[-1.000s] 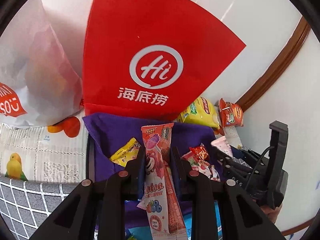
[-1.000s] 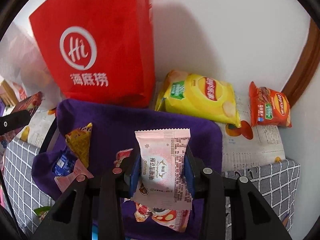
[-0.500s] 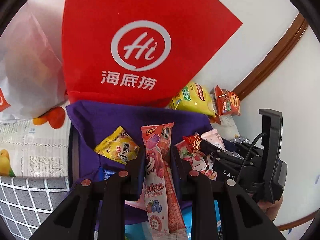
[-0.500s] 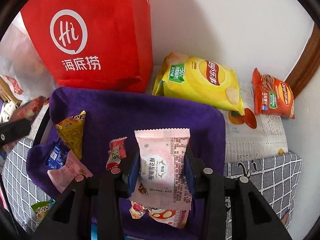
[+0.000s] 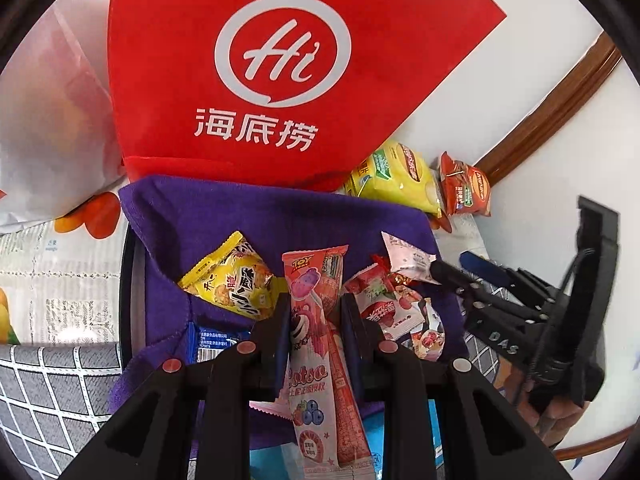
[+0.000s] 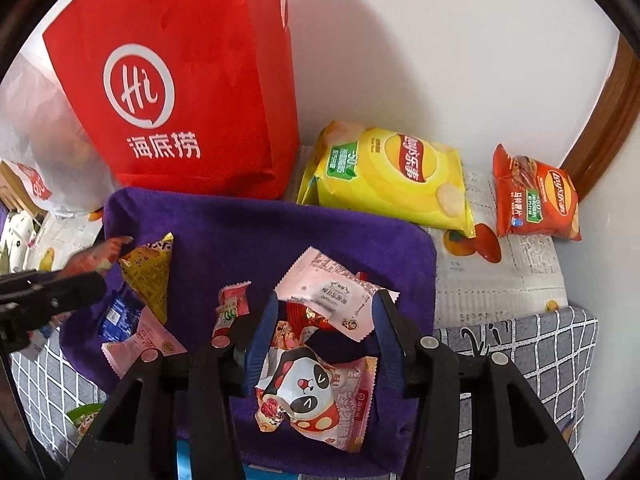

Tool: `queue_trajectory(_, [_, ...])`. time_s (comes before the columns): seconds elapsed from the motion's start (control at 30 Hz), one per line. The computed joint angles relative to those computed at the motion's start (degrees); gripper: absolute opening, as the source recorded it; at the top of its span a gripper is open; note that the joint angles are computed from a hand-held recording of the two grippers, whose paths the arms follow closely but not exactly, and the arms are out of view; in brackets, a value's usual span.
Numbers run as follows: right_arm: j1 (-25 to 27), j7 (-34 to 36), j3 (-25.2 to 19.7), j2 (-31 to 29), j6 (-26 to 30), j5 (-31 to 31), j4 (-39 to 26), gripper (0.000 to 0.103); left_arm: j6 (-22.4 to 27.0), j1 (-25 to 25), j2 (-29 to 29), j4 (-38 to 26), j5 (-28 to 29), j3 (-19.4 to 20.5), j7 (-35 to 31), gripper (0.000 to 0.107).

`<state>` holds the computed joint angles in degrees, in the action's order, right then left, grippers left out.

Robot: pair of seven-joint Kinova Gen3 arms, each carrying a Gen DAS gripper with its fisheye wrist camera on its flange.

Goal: Organize snacks
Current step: 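Open the right gripper to drop the biscuit packet onto the towel, then open the left gripper to drop the Lotso packet onto the towel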

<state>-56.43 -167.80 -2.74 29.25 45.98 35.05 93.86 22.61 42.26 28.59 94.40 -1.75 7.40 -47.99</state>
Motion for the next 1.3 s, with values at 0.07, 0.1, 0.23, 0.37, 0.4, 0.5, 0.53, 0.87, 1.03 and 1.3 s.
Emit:
queue_trajectory(0.07, [-0.6, -1.2, 0.4, -0.7, -0.3, 0.7, 0.5, 0.049, 0.4, -0.3, 0.2, -0.2, 0.1, 0.3, -0.2, 0.023])
queue_trajectory(0.1, [-0.9, -1.8, 0.5, -1.0, -0.5, 1.2, 0.8, 0.049, 0.6, -0.3, 0.4, -0.5, 0.2, 0.4, -0.3, 0.023])
queue_trajectory(0.23, [-1.4, -3.8, 0.4, -1.9, -0.8, 2.8, 1.5, 0.05, 1.3, -0.3, 1.1, -1.2, 0.4, 0.7, -0.7, 0.023])
queue_trajectory(0.37, [-1.5, -4.8, 0.0, -2.1, -0.1, 3.6, 1.3, 0.051, 1.7, -0.5, 1.8, -1.8, 0.7, 1.0, -1.0, 0.023])
queue_trajectory(0.4, [-1.3, -4.8, -0.2, -2.1, -0.1, 3.6, 1.3, 0.051, 1.7, -0.6, 1.9, -1.9, 0.8, 1.0, -1.1, 0.023])
queue_trajectory(0.5, [-1.0, -5.1, -0.4, -2.2, -0.2, 3.7, 1.4, 0.051, 2.1, -0.5, 2.2, -2.3, 1.0, 0.8, -1.0, 0.023])
queue_trajectory(0.53, [-1.0, -5.2, -0.4, -2.2, -0.1, 3.8, 1.4, 0.051, 2.0, -0.5, 2.1, -2.2, 1.0, 0.8, -1.0, 0.023])
queue_trajectory(0.87, [-1.4, -5.7, -0.8, -2.3, 0.6, 4.3, 1.4, 0.051, 4.0, -0.1, 2.4, -3.2, 0.7, 0.4, -0.4, 0.027])
queue_trajectory(1.03, [-2.0, -6.6, -0.9, -2.8, 0.8, 5.3, 1.5, 0.051, 4.3, 0.3, 1.4, -2.6, 0.0, -0.1, 0.6, 0.035])
queue_trajectory(1.3, [-3.5, -10.3, -1.2, -4.4, 2.4, 8.1, 2.0, 0.051, 2.5, 1.5, -1.8, -0.3, -2.1, -1.1, 2.3, 0.037])
